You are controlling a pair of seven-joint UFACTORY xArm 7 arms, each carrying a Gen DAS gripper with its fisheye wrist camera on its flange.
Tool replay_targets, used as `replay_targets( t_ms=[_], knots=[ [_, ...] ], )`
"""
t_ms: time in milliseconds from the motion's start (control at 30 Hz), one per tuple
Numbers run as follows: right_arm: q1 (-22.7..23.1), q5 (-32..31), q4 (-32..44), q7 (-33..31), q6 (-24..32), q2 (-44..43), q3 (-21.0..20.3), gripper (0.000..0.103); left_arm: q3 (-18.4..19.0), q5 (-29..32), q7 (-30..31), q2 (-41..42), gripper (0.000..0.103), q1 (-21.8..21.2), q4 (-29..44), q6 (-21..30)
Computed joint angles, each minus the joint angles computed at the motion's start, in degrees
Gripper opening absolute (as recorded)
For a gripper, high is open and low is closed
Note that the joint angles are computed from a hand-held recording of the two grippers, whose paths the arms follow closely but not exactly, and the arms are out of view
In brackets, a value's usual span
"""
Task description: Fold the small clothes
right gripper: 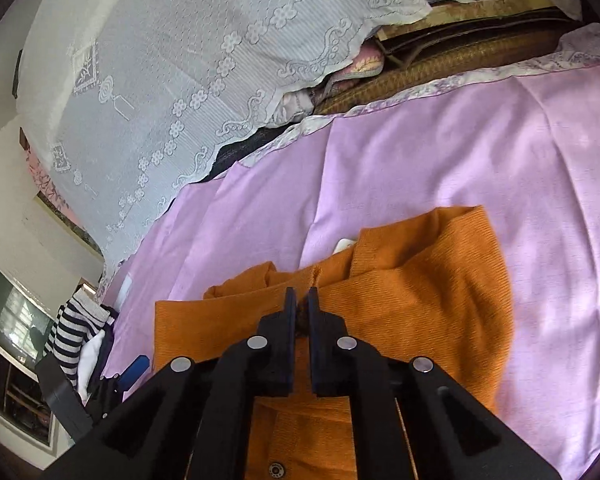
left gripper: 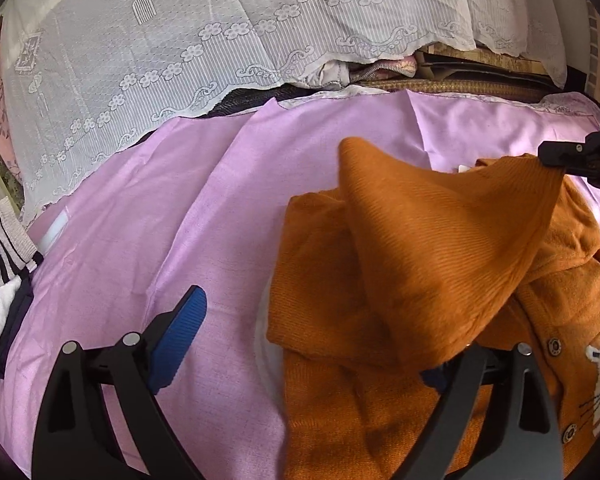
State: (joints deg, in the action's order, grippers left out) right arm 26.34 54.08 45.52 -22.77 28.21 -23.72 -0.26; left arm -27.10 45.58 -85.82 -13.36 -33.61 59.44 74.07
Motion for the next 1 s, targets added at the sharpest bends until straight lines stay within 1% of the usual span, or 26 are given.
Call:
replay_targets(
  t_ms=[67, 133, 200, 300, 333, 467, 533, 567, 600, 633, 700, 733, 800, 833, 867, 933, 1000],
  knots=[
    [-1.2, -0.8, -0.2, 1.3, 0.1, 0.9, -0.4, 0.006, 0.2, -0.2, 0.6, -1.0, 0.094, -0.1, -1.0, -0.8],
    [-2.4, -1.4, -0.7, 2.2, 0.6, 1.6, -1.0, 0.006, -0.2, -0.4, 0.8, -1.6, 0.095, 0.1, -1.6, 0.3],
    [-3.3, -1.6, -0.8, 2.9, 1.2, 2.4, -1.3, 0.006, 0.0, -2.1, 0.3, -2.3, 0.095, 0.4, -2.2, 1.2],
    [-4.7, -3.4, -2.2, 4.4, 0.8, 1.7, -0.5, 0.006, 1.5, -5.7, -0.3, -4.9, 0.096, 1.2, -4.5, -1.6],
    [-5.1, -4.4, -2.8, 5.2, 0.2, 1.0, 0.0, 0.005, 1.5, -6.5, -0.6, -5.8, 0.096, 1.6, -5.3, -2.4],
    [-5.4, -8.1, -6.4, 7.1, -3.3, -3.8, 0.3, 0.005, -0.2, -7.8, -1.0, -8.3, 0.096, 2.7, -6.9, -3.2],
    [-6.2, -12.1, -7.4, 8.9, -3.4, -5.1, 0.4, 0.005, -1.2, -7.7, -1.1, -10.0, 0.096, 3.0, -7.9, -4.2],
    [-6.5, -14.0, -7.5, 9.8, -2.6, -4.9, 0.1, 0.006, -1.8, -7.4, -1.3, -10.9, 0.096, 3.2, -8.3, -4.5],
    [-5.9, -14.0, -7.4, 9.6, -1.7, -4.2, -1.4, 0.006, -2.4, -7.1, -1.5, -11.6, 0.096, 3.6, -8.5, -4.7],
    [-4.8, -12.3, -7.4, 8.9, -0.9, -3.7, -3.3, 0.007, -3.1, -6.6, -1.9, -12.5, 0.096, 4.0, -8.7, -4.9],
    [-3.0, -6.9, -7.0, 6.5, 1.0, -3.4, -7.0, 0.006, -4.1, -5.9, -2.7, -14.4, 0.096, 4.9, -9.0, -5.4],
    [-3.1, -5.0, -7.2, 5.8, 0.8, -4.1, -7.4, 0.008, -4.3, -5.8, -3.0, -15.3, 0.096, 5.4, -9.3, -6.3],
    [-4.8, -5.7, -7.8, 6.6, -2.3, -5.5, -5.3, 0.010, -4.1, -5.9, -2.3, -15.7, 0.096, 6.8, -8.7, -8.2],
    [-4.6, -5.6, -7.7, 6.4, -3.2, -5.8, -5.1, 0.010, -4.0, -5.9, -1.4, -14.8, 0.096, 7.7, -7.7, -8.9],
    [-2.7, -3.6, -7.2, 4.4, -2.8, -5.8, -6.6, 0.010, -4.0, -5.7, -0.5, -13.6, 0.096, 8.6, -6.5, -9.8],
    [0.9, 1.4, -5.3, -0.5, 0.0, -4.4, -9.1, 0.010, -3.8, -4.6, 1.1, -10.8, 0.096, 9.7, -4.2, -13.0],
    [1.7, 2.6, -2.9, -3.5, 2.9, -1.9, -8.3, 0.010, -4.2, -2.6, 2.8, -6.3, 0.096, 10.7, -0.7, -14.4]
  ],
)
